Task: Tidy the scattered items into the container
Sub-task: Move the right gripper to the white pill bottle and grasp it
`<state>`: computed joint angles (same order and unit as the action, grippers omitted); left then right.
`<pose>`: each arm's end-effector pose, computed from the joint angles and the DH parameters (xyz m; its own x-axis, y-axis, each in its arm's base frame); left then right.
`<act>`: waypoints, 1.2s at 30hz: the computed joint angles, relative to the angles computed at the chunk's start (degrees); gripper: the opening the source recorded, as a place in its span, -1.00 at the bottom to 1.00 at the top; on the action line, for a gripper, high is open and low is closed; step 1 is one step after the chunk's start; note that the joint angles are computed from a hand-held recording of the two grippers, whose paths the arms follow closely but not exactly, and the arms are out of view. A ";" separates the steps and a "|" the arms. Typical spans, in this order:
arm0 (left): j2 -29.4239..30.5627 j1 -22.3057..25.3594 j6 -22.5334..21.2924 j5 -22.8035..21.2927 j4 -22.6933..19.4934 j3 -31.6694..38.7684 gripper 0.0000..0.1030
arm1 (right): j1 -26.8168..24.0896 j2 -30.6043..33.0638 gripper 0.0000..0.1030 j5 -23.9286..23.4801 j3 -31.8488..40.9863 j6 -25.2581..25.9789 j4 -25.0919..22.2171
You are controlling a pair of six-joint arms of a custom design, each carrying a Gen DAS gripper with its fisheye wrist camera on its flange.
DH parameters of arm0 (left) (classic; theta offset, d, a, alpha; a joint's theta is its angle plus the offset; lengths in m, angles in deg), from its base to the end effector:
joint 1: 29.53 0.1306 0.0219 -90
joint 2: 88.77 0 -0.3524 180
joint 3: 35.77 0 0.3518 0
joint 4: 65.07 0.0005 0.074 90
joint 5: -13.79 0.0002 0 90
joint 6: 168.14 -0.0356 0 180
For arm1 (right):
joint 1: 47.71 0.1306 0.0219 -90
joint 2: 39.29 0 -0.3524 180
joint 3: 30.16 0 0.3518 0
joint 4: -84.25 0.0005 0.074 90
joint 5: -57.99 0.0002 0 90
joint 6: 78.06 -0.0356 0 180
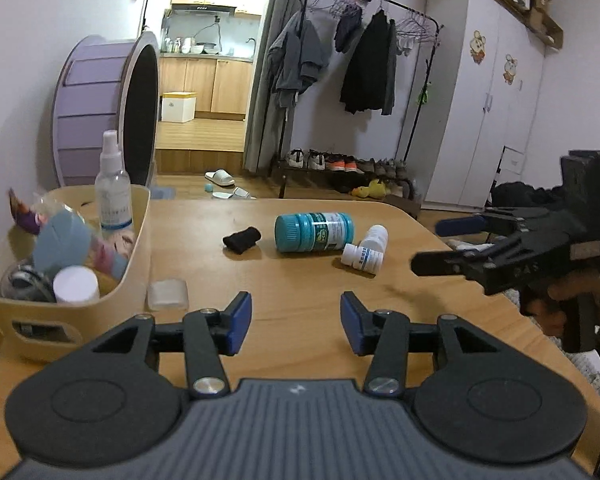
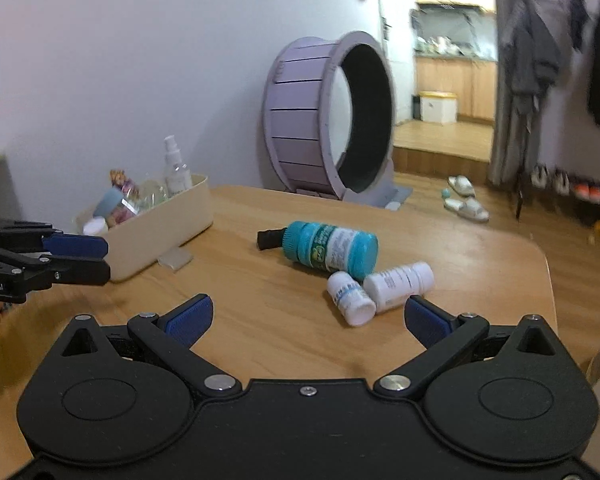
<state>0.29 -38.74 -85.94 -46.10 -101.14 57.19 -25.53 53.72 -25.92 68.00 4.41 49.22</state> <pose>0.4469 -0.0911 0.4509 -0.4450 0.1911 -0.8749 0.6238 0.7671 -0.1498 0.4512 0.1793 0.4594 -0.4954 -0.0612 -0.8665 -0.2272 0.9719 0.0612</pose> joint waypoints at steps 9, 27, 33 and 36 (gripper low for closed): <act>0.25 1.51 5.17 -1.29 2.51 -0.72 -0.07 | -1.98 8.27 0.26 -1.86 9.19 7.08 -5.66; 0.33 0.91 5.65 -1.67 0.96 -0.39 -0.07 | -2.63 11.45 0.07 -2.67 8.95 7.91 -2.87; -0.09 1.10 5.77 -1.62 1.06 -0.68 -0.07 | -2.29 13.04 -0.23 -1.11 10.54 6.76 -4.16; -0.35 1.17 5.80 -1.66 1.22 -0.90 -0.07 | -2.86 13.05 -0.27 -2.57 10.65 3.05 -4.76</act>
